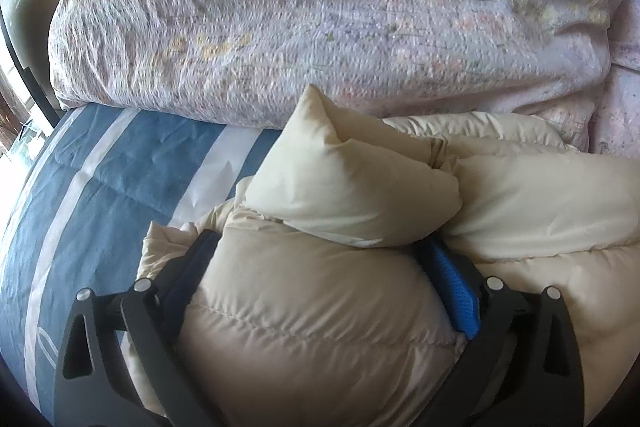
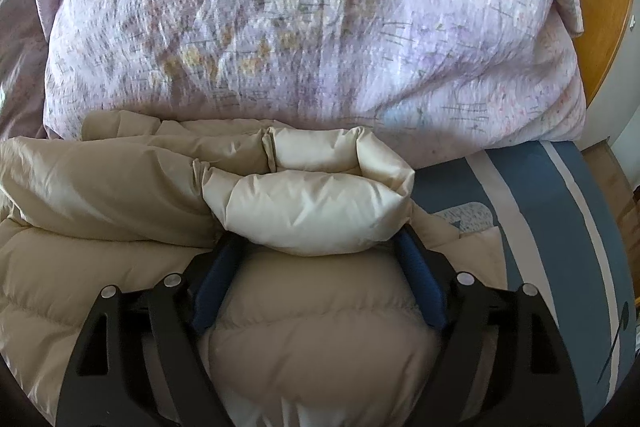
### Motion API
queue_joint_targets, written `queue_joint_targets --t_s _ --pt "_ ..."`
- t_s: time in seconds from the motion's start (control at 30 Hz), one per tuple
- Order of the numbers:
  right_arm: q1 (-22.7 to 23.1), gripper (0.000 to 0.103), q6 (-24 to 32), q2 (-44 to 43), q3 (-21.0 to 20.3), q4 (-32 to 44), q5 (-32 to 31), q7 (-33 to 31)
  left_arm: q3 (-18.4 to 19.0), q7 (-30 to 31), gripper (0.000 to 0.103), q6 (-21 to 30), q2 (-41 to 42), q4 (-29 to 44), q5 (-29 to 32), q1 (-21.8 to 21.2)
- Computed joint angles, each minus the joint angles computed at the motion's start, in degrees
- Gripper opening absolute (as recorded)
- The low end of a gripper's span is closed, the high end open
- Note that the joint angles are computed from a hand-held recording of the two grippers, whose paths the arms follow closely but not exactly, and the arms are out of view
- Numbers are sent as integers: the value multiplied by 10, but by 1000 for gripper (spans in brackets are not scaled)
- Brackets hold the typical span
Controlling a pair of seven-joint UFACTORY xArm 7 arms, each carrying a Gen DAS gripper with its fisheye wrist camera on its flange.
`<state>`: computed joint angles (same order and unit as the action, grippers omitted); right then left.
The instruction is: Fold large clothes
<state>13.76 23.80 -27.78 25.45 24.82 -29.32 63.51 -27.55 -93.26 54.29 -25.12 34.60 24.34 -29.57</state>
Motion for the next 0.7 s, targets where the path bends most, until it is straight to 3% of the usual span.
queue_joint_targets --t_s 0.53,0.7 --pt "-10 84 1 -3 -1 -2 -1 -2 -2 7 101 7 -18 -6 -14 -4" --pt "2 84 -11 0 -28 -3 19 -22 6 19 101 10 -40 -18 -32 -11"
